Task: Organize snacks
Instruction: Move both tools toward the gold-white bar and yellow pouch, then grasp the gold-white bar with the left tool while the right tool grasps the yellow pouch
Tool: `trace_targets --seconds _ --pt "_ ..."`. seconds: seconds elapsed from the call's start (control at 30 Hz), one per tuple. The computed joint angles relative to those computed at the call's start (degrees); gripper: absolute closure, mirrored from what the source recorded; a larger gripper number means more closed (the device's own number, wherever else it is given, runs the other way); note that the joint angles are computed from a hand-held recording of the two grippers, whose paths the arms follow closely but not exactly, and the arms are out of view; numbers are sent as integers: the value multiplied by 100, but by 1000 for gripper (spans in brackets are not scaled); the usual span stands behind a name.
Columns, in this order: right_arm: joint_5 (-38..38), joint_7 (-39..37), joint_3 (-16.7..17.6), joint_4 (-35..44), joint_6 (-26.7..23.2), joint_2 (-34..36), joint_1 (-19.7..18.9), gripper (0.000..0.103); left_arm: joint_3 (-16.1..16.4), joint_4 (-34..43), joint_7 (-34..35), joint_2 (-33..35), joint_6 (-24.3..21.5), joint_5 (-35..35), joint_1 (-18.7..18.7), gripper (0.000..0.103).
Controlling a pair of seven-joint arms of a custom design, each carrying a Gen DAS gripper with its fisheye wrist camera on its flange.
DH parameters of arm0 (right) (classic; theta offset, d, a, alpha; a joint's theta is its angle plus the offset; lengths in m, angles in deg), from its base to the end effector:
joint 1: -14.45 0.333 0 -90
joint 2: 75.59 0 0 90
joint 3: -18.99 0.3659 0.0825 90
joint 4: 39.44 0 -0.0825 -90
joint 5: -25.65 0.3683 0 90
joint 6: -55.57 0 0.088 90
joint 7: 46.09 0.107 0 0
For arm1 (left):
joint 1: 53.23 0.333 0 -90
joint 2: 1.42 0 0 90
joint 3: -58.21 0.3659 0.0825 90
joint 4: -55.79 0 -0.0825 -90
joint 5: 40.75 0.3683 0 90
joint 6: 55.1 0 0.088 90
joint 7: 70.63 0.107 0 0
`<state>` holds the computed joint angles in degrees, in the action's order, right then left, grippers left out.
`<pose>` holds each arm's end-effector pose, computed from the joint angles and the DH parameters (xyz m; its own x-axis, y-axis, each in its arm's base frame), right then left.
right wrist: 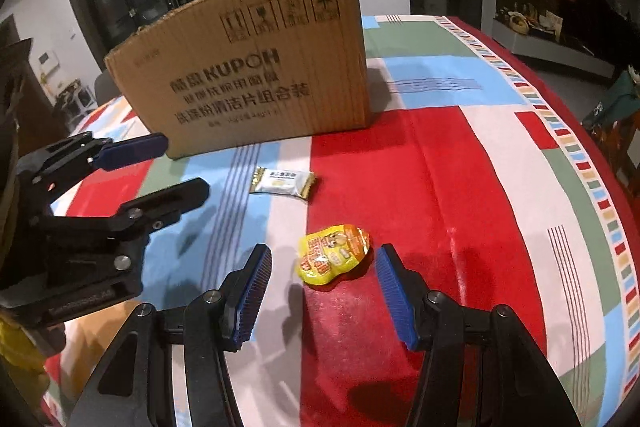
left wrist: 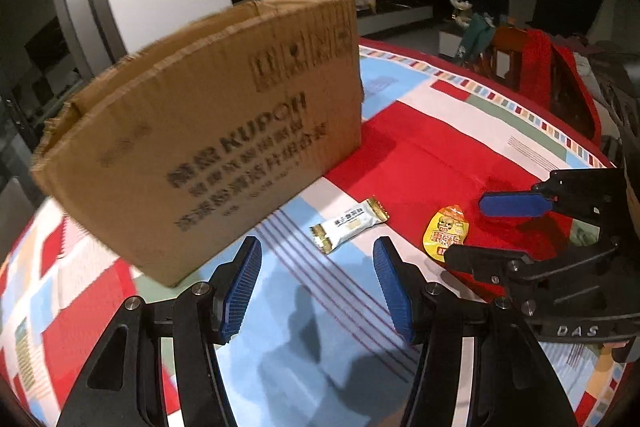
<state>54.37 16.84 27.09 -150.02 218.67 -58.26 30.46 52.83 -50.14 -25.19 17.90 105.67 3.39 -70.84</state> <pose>0.6149 0.2370 0.4553 0.4663 -0.8702 -0.1588 -0.7430 -0.2878 -0.6043 0.6097 -0.2867 0.4607 -0.2136 -0.9696 -0.1198 -0.7146 0.2387 -0.6575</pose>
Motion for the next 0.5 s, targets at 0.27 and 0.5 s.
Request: trace_targets --seconds 0.27,0.5 --pt "-325 352 -141 19 73 137 164 47 -177 504 1054 603 107 -646 163 43" --pt "-791 869 -378 -22 274 193 391 48 -69 982 1603 988 -110 -834 5 42"
